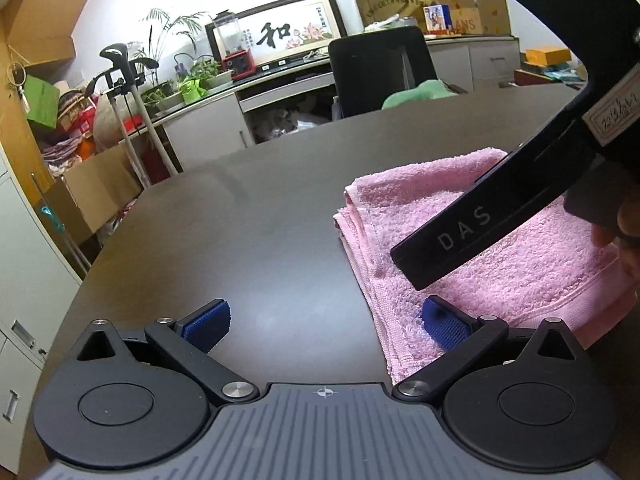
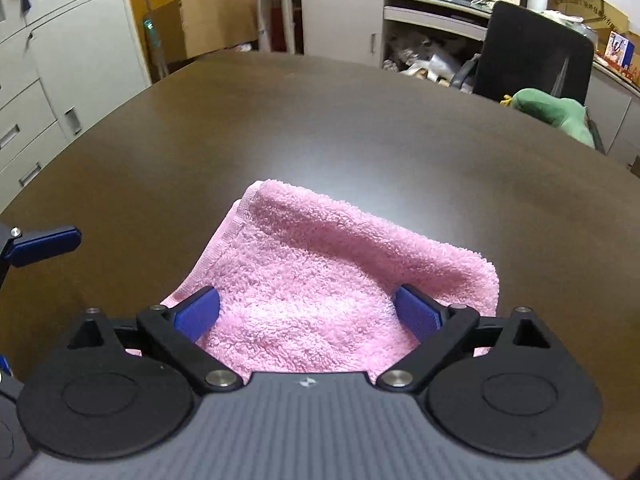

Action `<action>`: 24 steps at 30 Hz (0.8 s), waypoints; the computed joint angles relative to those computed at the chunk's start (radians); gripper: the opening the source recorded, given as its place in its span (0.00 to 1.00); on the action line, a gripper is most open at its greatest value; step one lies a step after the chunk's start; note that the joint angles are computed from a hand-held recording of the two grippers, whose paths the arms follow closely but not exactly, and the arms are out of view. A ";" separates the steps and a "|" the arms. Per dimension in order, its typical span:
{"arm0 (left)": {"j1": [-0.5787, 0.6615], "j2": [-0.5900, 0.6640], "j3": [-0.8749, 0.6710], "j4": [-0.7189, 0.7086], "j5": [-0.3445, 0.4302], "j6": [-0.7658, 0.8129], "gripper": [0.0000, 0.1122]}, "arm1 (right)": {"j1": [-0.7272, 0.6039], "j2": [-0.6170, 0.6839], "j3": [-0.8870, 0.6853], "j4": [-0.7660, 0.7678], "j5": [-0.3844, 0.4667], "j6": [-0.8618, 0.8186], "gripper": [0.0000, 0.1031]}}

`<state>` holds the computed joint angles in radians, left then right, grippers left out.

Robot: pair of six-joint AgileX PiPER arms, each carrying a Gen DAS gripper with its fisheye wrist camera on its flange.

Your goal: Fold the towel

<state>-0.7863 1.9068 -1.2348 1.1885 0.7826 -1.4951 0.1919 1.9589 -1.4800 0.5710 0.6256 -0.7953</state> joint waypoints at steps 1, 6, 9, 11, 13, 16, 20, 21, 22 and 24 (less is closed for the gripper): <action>0.010 0.009 -0.016 -0.012 -0.013 0.007 0.92 | -0.009 0.022 -0.031 0.004 0.009 0.002 0.95; 0.053 0.002 -0.013 -0.020 -0.093 0.012 0.92 | -0.051 0.034 -0.064 0.080 0.054 -0.053 0.95; 0.084 -0.026 0.022 -0.030 -0.152 0.017 0.92 | -0.115 -0.013 -0.013 0.256 0.109 -0.177 0.95; 0.095 -0.031 0.025 -0.043 -0.167 0.027 0.92 | -0.159 -0.033 0.022 0.320 0.157 -0.191 0.95; 0.086 -0.029 0.027 -0.031 -0.149 0.019 0.92 | -0.198 -0.054 0.075 0.374 0.187 -0.216 0.95; 0.060 -0.017 0.019 -0.004 -0.102 0.000 0.92 | -0.246 -0.038 0.118 0.437 0.232 -0.251 0.95; 0.027 -0.004 0.008 0.021 -0.053 -0.013 0.92 | -0.272 -0.030 0.151 0.510 0.233 -0.332 0.95; 0.024 -0.005 0.009 0.025 -0.049 -0.016 0.92 | -0.286 -0.038 0.162 0.544 0.254 -0.352 0.95; 0.028 -0.010 0.012 0.025 -0.059 -0.018 0.92 | -0.297 -0.045 0.172 0.563 0.271 -0.366 0.95; 0.037 -0.019 0.017 0.023 -0.076 -0.023 0.92 | -0.319 -0.066 0.213 0.620 0.280 -0.416 0.96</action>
<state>-0.7492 1.8877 -1.2173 1.2116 0.7067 -1.5179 -0.1272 1.8929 -1.2670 1.1909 0.9055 -1.2110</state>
